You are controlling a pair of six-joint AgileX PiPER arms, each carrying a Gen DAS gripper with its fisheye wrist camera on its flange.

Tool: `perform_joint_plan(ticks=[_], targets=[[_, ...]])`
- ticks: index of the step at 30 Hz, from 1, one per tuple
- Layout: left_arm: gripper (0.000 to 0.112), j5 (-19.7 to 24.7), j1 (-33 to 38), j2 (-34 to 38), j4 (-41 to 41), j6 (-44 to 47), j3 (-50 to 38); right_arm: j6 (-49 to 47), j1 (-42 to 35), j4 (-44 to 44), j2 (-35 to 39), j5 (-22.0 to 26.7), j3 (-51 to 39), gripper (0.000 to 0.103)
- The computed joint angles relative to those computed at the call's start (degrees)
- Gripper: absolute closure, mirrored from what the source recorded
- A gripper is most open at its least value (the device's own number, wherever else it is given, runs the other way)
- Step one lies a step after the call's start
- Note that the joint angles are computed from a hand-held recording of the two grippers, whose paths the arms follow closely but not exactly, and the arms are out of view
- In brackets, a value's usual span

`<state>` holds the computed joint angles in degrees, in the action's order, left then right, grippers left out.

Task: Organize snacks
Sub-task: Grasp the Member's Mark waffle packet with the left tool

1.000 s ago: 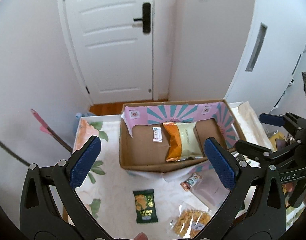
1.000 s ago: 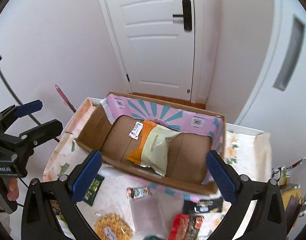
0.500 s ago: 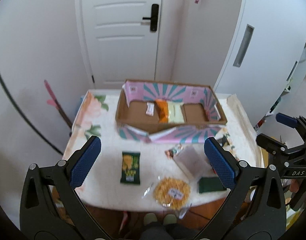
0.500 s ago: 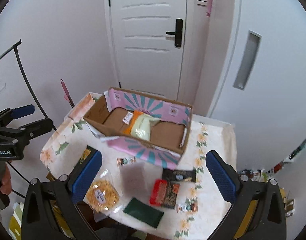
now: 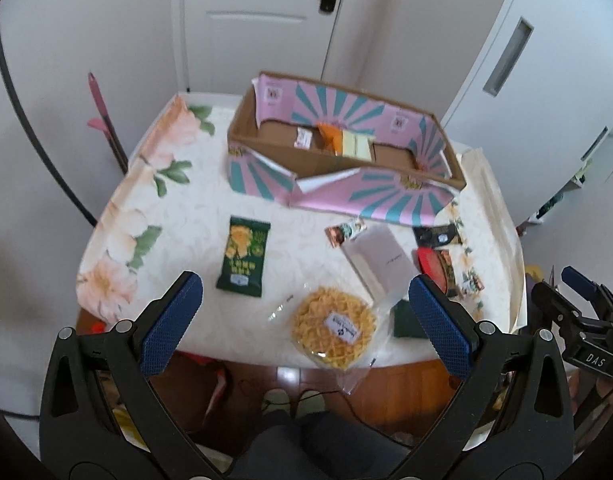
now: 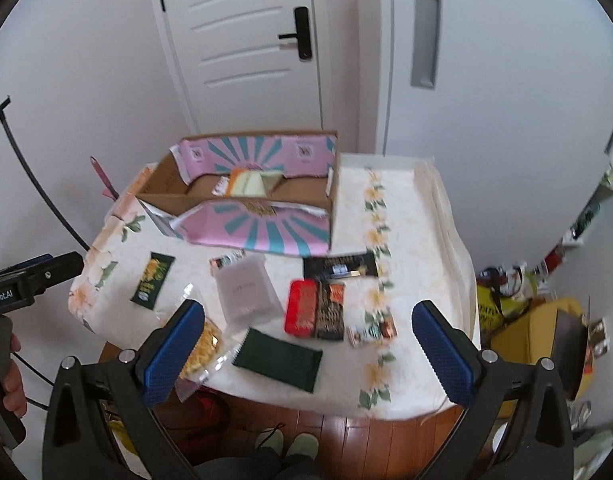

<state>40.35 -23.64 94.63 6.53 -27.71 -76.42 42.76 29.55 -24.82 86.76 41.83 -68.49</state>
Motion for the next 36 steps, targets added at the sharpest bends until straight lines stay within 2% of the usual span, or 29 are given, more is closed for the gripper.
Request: perform_joint_plan(ticks=[3,6,9,13,17,20,25,29,36], targets=[[0.010,0.84,-0.59,1.86,-1.14,-1.86,0.15,1.13,-1.12,-0.09,-0.70,-1.96,3.00,0.000],[0.010,1.07,-2.31,3.47,0.51,-6.78,0.37,-2.67,-3.66,3.46,-0.77,-3.92,4.62,0.000],[0.010,2.43,-4.95,5.98,4.32,-14.44,-1.02,-10.12,-6.88,8.65,0.15,-6.61,5.75,0.000],[0.010,4.06,-8.10,10.33,8.04,-24.46,-3.75,-25.60,-12.03,19.92,2.16,-9.53,6.58,0.000],[0.010,6.09,-10.37,14.80,11.92,-34.05,-6.46,-38.90,-15.68,26.70,3.82,-11.53,7.52,0.000],[0.010,7.47,-10.91,17.99,13.09,-39.11,-8.37,-51.91,-19.47,35.92,6.17,-10.87,6.78,0.000],[0.010,8.94,-10.74,22.77,13.65,-44.06,-11.74,-64.52,-23.30,43.07,10.12,-8.84,4.27,0.000],[0.010,10.82,-10.71,26.60,14.00,-45.57,-15.24,-70.89,-25.65,46.67,13.14,-7.61,1.98,0.000],[0.010,14.21,-10.74,30.22,15.68,-46.69,-19.36,-76.09,-27.97,50.26,18.14,-5.59,-1.66,0.000]])
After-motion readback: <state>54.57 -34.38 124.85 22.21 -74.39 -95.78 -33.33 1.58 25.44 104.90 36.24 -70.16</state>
